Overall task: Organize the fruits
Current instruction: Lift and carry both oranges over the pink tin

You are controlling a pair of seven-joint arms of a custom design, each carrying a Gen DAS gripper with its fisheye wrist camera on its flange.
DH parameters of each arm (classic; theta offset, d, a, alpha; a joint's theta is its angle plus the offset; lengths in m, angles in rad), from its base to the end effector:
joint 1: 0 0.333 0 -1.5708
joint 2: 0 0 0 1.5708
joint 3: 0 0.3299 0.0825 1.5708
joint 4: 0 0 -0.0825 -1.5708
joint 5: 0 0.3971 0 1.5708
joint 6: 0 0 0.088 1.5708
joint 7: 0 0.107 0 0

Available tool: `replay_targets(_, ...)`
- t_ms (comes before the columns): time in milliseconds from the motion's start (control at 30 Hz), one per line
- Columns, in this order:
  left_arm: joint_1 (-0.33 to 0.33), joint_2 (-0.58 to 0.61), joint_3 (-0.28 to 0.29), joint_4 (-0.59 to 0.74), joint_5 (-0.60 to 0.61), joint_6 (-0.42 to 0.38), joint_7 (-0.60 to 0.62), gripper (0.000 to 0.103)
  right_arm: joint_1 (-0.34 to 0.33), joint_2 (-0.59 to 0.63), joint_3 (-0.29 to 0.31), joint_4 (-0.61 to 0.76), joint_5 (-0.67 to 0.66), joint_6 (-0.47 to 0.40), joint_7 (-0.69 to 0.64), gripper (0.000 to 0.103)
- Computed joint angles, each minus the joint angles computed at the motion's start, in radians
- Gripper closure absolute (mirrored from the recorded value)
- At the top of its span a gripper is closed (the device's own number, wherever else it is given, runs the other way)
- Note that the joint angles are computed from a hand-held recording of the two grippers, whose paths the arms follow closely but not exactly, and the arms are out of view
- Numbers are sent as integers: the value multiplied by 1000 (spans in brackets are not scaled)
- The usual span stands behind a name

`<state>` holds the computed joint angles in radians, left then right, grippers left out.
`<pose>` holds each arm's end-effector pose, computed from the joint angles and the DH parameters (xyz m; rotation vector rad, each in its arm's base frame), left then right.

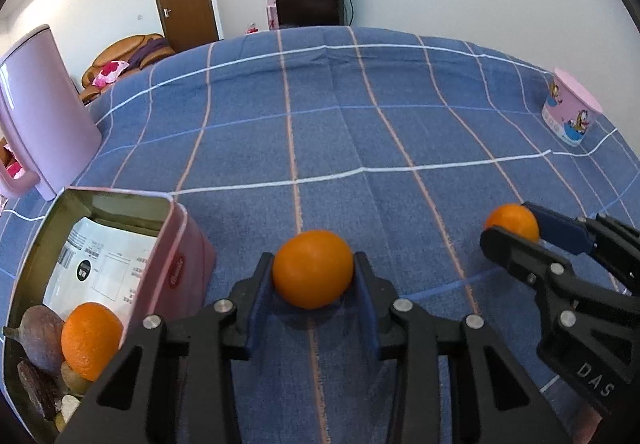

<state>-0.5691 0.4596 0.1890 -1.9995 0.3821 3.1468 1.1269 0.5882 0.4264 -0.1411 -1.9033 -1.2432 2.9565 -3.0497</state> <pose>0.6015 -0.2874 0.3072 -1.4765 2.1527 -0.7467 0.5633 0.3484 0.3167 -1.7142 1.7347 -0.5963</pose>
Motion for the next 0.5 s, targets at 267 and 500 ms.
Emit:
replay_targets(267, -72, -4, 83, -21, -4, 43, -26, 63, 3, -15, 1, -1, -125, -11, 113, 63)
replay_targets(500, -215, 1, 230, -55, -69, 105, -8, 63, -24, -27, 43, 0, -238, -41, 198, 63)
